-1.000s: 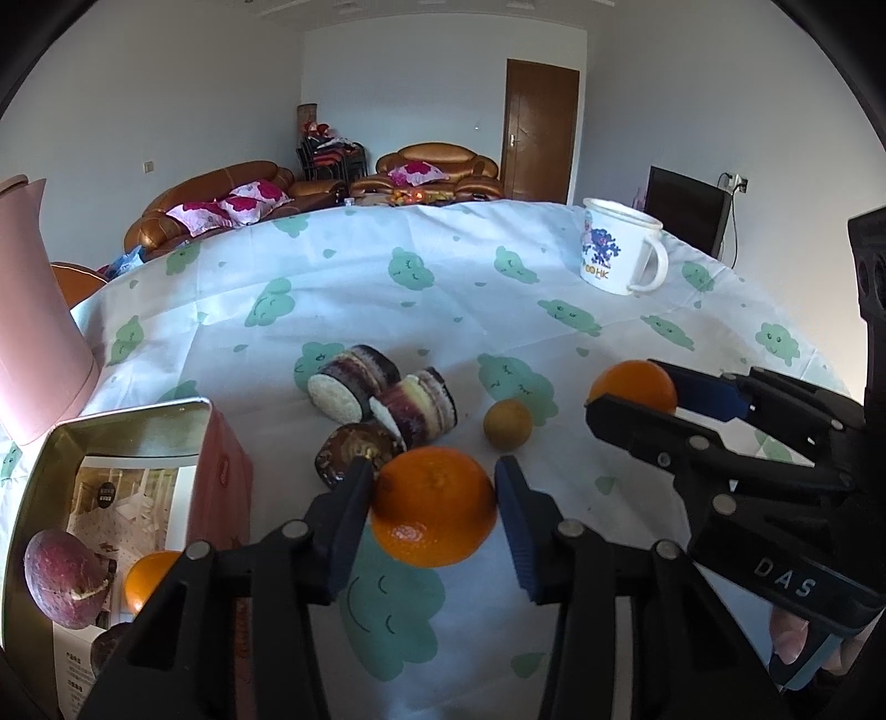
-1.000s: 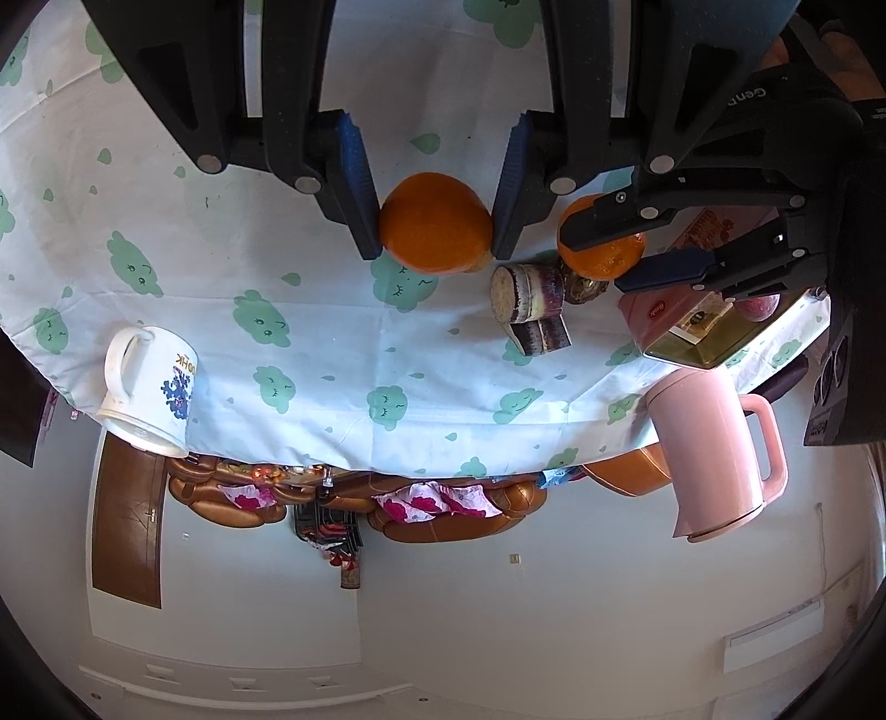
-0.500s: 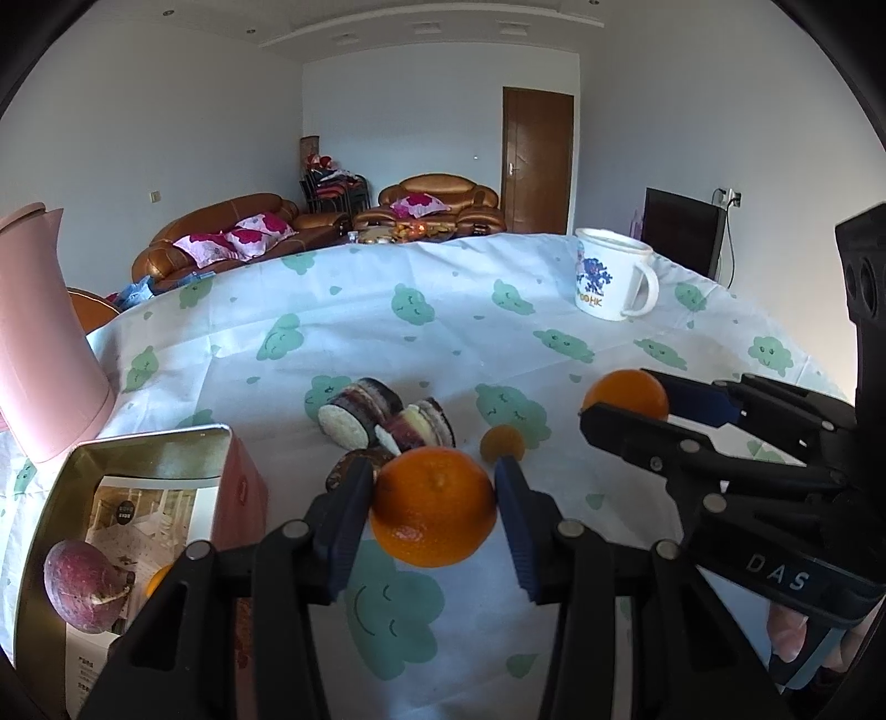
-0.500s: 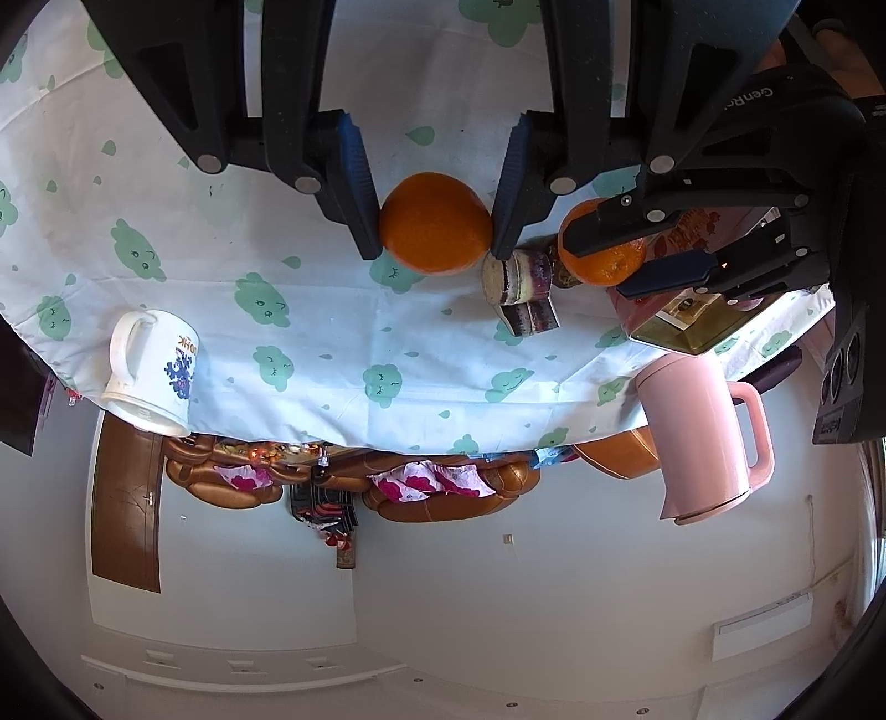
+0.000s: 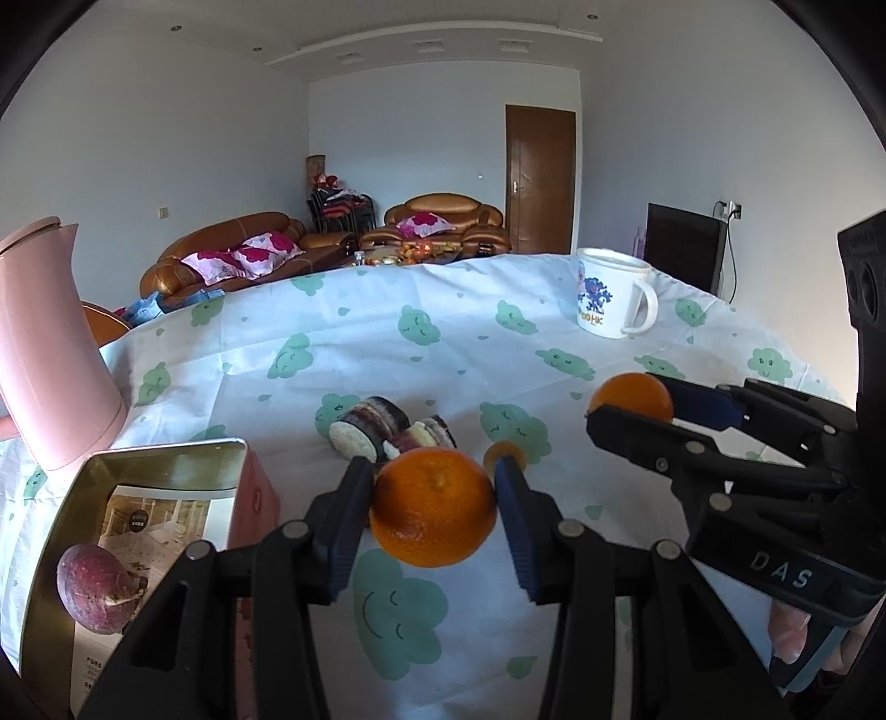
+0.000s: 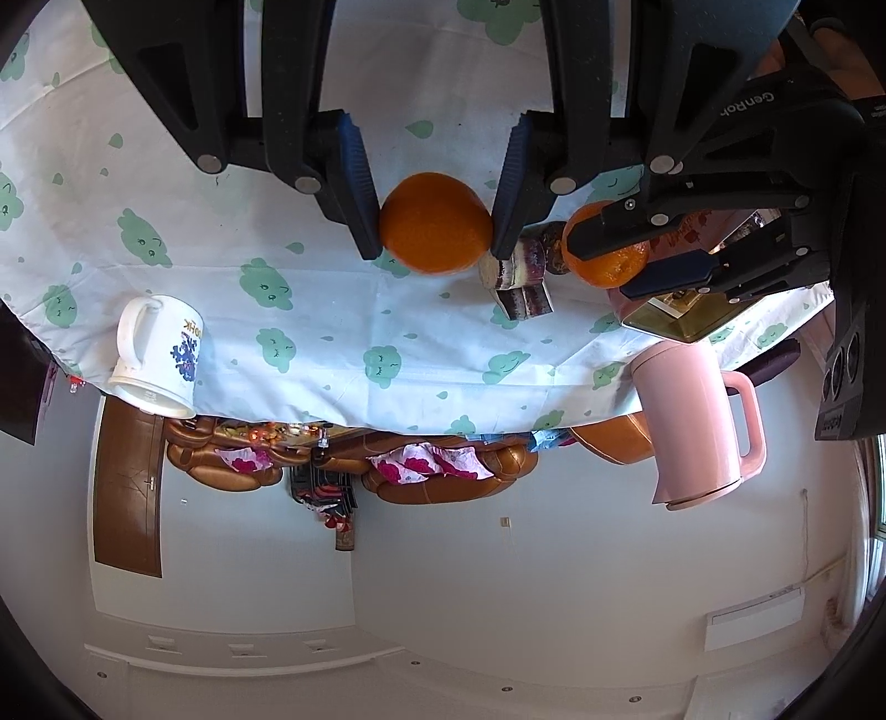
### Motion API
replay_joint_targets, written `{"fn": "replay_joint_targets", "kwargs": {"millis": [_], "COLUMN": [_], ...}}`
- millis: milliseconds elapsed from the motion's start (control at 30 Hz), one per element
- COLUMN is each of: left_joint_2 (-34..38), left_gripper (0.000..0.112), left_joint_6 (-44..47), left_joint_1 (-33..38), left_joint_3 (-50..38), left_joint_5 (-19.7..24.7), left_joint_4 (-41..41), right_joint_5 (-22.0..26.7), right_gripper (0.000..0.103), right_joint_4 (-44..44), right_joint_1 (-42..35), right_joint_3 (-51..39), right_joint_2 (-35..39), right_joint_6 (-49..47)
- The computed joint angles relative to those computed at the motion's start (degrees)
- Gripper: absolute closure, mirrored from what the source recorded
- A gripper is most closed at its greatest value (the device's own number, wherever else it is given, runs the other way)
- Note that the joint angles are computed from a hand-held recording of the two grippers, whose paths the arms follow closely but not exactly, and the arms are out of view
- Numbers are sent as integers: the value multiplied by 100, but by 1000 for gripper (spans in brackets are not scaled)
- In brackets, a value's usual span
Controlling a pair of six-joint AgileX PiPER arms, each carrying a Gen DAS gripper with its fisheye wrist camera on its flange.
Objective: Organize fruits
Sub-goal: 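Lift both oranges with both tools and carry them toward the tin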
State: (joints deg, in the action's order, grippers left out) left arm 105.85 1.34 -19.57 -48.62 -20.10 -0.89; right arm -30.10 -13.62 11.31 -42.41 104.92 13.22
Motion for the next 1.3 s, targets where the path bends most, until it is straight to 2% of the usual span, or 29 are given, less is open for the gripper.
{"fn": "replay_joint_targets", "kwargs": {"millis": [1300], "left_joint_2": [-295], "left_gripper": [65], "left_joint_6": [-169], "left_joint_1": [89], "left_joint_3": [736], "left_joint_5": [-1239], "left_joint_4": [-51], "right_joint_5": [-1101], "right_gripper": [61], "right_joint_4": [567], "right_joint_1": [96], "right_joint_3": [628], "right_joint_2": [-198], "right_joint_6": [-674]}}
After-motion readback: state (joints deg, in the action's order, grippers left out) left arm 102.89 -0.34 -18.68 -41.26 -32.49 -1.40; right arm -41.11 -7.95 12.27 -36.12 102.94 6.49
